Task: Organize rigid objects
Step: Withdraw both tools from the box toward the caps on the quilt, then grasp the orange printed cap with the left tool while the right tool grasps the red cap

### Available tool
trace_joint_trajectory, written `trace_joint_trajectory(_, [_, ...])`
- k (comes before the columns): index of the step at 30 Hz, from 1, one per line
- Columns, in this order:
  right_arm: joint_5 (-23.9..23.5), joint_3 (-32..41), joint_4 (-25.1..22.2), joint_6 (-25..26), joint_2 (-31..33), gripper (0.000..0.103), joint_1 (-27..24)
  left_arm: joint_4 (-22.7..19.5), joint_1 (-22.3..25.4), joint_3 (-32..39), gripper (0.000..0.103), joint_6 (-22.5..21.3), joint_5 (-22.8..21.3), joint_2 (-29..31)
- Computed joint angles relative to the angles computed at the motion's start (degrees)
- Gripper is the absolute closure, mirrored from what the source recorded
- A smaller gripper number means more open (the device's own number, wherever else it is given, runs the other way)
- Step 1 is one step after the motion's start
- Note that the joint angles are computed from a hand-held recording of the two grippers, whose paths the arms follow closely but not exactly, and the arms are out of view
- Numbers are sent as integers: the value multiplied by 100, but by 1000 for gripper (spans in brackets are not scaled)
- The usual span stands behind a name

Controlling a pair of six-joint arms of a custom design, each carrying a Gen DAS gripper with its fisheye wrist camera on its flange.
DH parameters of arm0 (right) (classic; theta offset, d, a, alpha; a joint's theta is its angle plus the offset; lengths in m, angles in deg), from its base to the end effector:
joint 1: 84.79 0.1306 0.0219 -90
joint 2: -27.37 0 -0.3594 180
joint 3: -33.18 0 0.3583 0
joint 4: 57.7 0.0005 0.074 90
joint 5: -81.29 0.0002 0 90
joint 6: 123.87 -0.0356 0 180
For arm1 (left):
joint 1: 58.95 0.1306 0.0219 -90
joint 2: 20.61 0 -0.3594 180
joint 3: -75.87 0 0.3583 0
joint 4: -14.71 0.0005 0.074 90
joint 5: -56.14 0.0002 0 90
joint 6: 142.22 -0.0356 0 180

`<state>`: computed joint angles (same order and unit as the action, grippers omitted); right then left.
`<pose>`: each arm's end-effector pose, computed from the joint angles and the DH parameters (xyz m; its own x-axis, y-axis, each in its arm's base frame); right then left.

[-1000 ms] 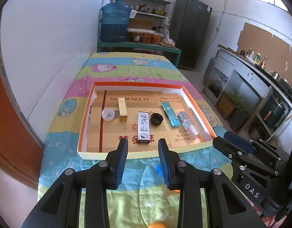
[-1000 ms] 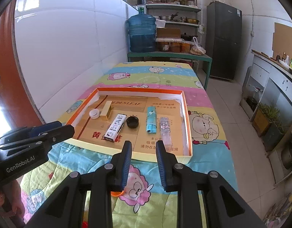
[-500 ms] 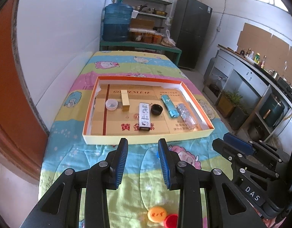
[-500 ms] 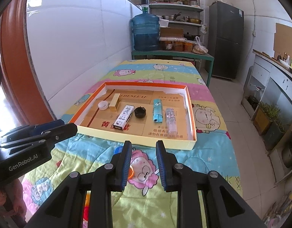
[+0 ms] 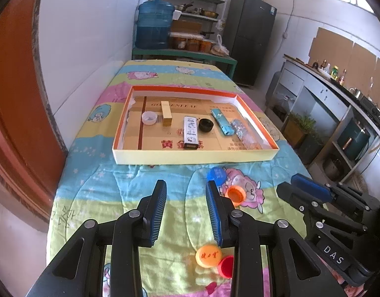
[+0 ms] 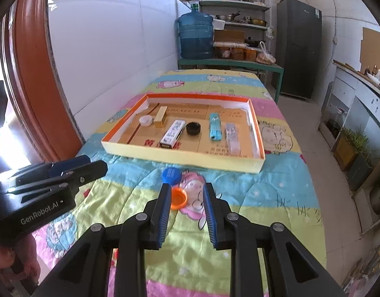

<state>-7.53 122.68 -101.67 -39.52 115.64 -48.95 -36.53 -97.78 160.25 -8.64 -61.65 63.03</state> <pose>0.3652 0.2623 0.4230 -0.6039 -0.3148 -0.7322 -0.5162 0.8545 0.0584 0.3274 -0.2428 0.4109 -0.6586 -0.2528 -0.7088 -0.1799 0.9675 -0.1779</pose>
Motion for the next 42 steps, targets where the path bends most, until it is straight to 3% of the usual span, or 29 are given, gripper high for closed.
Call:
trace_joint_trajectory(12, [-337, -520, -38, 0, -186, 77, 132, 186, -161, -459, 69, 187, 22, -217])
trace_joint_trajectory(21, [-858, -911, 22, 161, -389, 77, 285, 275, -373, -828, 69, 352, -91, -395])
trace_joint_trajectory(25, [-1042, -1049, 95, 386, -469, 59, 416, 248, -376, -966, 69, 499, -108, -512])
trace_joint_trajectory(40, [-540, -974, 145, 717, -194, 59, 697, 277, -336, -1065, 69, 466, -45, -583])
trace_joint_trajectory(41, [-508, -970, 150, 728, -181, 61, 709, 282, -327, -1069, 69, 455, -27, -581])
trace_joint_trajectory(42, [-405, -970, 147, 747, -167, 70, 733, 288, -321, -1072, 69, 448, -7, -577])
